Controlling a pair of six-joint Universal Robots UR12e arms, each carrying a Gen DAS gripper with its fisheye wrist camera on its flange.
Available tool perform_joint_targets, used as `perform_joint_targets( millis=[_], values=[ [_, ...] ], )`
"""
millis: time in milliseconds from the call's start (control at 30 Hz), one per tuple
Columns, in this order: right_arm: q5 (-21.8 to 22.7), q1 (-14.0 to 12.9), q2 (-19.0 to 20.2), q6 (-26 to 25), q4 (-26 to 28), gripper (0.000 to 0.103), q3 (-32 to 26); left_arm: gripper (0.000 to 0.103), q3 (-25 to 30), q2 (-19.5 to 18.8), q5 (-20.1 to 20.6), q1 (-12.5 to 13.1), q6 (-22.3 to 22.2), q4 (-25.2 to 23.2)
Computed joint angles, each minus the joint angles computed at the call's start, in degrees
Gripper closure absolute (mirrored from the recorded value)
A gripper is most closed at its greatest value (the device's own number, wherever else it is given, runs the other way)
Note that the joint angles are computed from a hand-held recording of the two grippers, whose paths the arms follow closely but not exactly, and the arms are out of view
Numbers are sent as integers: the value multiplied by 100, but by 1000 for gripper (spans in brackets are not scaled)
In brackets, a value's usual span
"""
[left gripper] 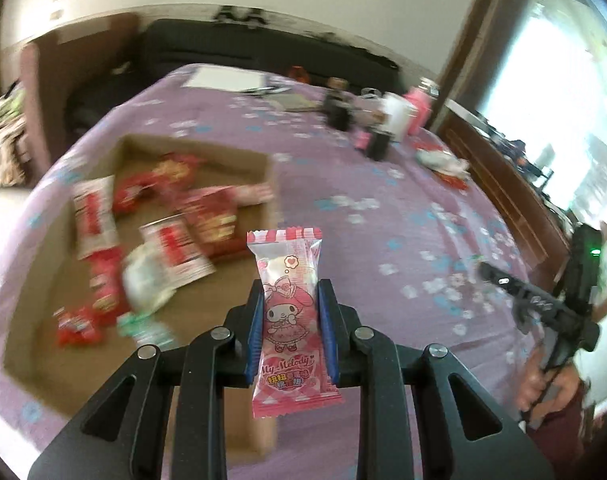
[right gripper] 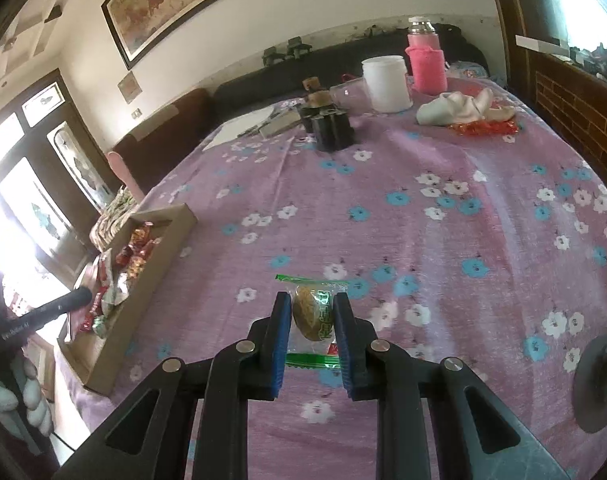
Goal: Organize snacks
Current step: 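Carry the pink bag with the left tool while the right tool carries the cake to the tray, then lower and open both tools over the tray to release the two snacks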
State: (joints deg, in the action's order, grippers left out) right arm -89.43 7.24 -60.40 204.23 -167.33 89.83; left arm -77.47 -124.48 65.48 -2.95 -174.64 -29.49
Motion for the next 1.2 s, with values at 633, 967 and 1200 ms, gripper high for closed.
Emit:
perform_joint_targets(
  millis=[633, 967, 1200],
  values=[
    [838, 741, 1070, -1307, 1350, 82, -2141, 81, -111, -60, 550, 250, -508, -570],
    [737, 1008, 1750, -1744, 2380, 81, -3233, 56, -467, 154, 459, 384, -641, 56],
    [796, 1002, 1791, -1654, 2412, 76, -3266, 53, -581, 217, 469, 458, -852, 335]
  ],
)
